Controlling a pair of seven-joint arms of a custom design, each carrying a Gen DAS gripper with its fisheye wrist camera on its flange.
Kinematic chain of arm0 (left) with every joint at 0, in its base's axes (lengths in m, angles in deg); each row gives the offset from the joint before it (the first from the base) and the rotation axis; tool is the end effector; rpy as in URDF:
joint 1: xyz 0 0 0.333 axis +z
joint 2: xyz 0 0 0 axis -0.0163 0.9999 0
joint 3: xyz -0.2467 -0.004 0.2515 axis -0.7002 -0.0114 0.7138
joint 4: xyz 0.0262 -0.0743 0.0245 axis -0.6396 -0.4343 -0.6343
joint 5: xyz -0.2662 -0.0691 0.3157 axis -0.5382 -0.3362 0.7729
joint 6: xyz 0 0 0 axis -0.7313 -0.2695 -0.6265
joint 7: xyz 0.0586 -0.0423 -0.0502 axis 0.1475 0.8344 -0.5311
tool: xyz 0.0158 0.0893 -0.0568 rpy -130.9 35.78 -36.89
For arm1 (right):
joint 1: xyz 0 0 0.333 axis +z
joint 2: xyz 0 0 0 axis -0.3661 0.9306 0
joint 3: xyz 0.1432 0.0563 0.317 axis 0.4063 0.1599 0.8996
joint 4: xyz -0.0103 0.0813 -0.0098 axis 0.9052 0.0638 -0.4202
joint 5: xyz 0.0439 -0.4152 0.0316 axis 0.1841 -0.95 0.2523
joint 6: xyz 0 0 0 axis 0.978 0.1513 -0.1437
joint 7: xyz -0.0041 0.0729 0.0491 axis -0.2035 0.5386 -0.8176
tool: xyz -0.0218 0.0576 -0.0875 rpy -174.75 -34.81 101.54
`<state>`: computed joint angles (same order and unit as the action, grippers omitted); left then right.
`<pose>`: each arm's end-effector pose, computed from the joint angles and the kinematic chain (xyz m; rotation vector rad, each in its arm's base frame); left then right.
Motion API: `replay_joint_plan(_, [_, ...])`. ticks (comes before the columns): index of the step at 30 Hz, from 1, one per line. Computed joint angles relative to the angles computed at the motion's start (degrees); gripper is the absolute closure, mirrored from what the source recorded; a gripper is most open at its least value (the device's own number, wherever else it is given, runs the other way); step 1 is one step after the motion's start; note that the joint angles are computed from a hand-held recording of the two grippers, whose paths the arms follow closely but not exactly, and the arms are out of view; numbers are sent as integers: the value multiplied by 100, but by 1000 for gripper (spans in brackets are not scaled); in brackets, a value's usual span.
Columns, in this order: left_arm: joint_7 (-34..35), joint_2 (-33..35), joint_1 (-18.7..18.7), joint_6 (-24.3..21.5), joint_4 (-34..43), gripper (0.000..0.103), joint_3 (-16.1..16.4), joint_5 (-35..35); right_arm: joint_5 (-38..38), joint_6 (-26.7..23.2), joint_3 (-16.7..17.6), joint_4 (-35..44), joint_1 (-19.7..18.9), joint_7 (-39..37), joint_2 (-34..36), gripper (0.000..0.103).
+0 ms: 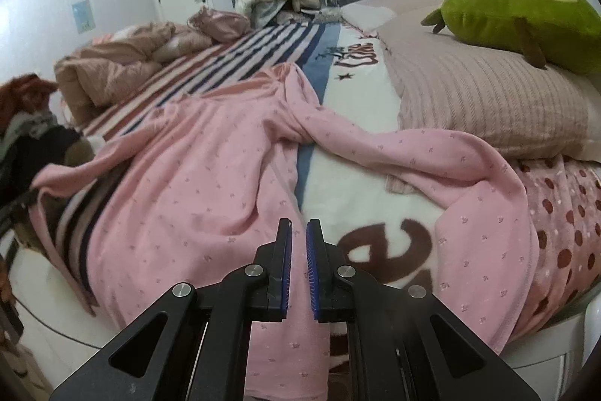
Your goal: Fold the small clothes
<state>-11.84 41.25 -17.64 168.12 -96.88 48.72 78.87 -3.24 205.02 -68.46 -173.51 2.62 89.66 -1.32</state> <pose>0.5073 -0.2995 0.5239 -1.8775 1.1279 -0.6709 0.6748 0.3560 0.5001 -1.9487 1.2701 -0.3625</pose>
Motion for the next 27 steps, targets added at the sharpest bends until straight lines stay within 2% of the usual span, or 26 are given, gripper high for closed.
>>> replay_joint_plan(3, [27,-40,-14,266,186,97,-18,224,318,93,251,-94,-219,-279,-72,100])
replay_joint_plan(6, [162,167,27,1130,523,97,47,368,715,141,478,-154,-426,-617,-126,100])
replay_joint_plan(8, [367,566,20,1800,958,96,95,400,973,166,582,-172,-526,-812,-148,100])
replay_joint_plan(10, [875,1095,-14,2561,1449,95,192,114,1146,221,600,-205,-556,-929,-177,100])
replay_joint_plan(11, [1224,1484,16,3116,1745,95,221,-214,1187,235,578,-198,-552,-957,-174,100])
replay_joint_plan(12, [1643,1763,64,3403,1935,95,178,-691,1194,255,527,-196,-526,-942,-172,100])
replay_joint_plan(13, [2323,2152,179,3540,2176,95,-27,-1477,1182,273,464,-199,-490,-896,-173,100])
replay_joint_plan(15, [2818,2460,189,3402,2406,95,-162,-2074,1216,285,421,-255,-502,-877,-209,100])
replay_joint_plan(16, [2856,2526,129,3390,2432,90,-123,-2178,1221,273,395,-267,-502,-848,-218,99])
replay_joint_plan(17, [2856,2496,70,3467,2374,77,-53,-2211,1263,250,401,-281,-530,-839,-228,98])
replay_joint_plan(18, [2845,2420,20,3579,2269,69,36,-2214,1339,230,449,-293,-585,-887,-237,92])
replay_joint_plan(19, [2701,2230,-99,3687,2083,58,225,-2046,1490,201,557,-305,-683,-1001,-243,86])
replay_joint_plan(21, [2277,1914,-430,3594,1851,57,650,-1614,1778,149,758,-323,-842,-1332,-256,84])
replay_joint_plan(22, [1855,1625,-626,3451,1609,55,913,-1248,2021,66,956,-296,-975,-1656,-244,84])
replay_joint_plan(23, [1411,1356,-710,3322,1342,51,1037,-873,2295,-68,1147,-252,-1105,-2022,-228,84])
replay_joint_plan(25, [926,988,-646,2982,1007,48,1018,-439,2734,-513,1438,-83,-1247,-2748,-160,81])
replay_joint_plan(27, [747,638,-567,2465,663,46,894,-265,2838,-870,1485,62,-1155,-3121,-106,73])
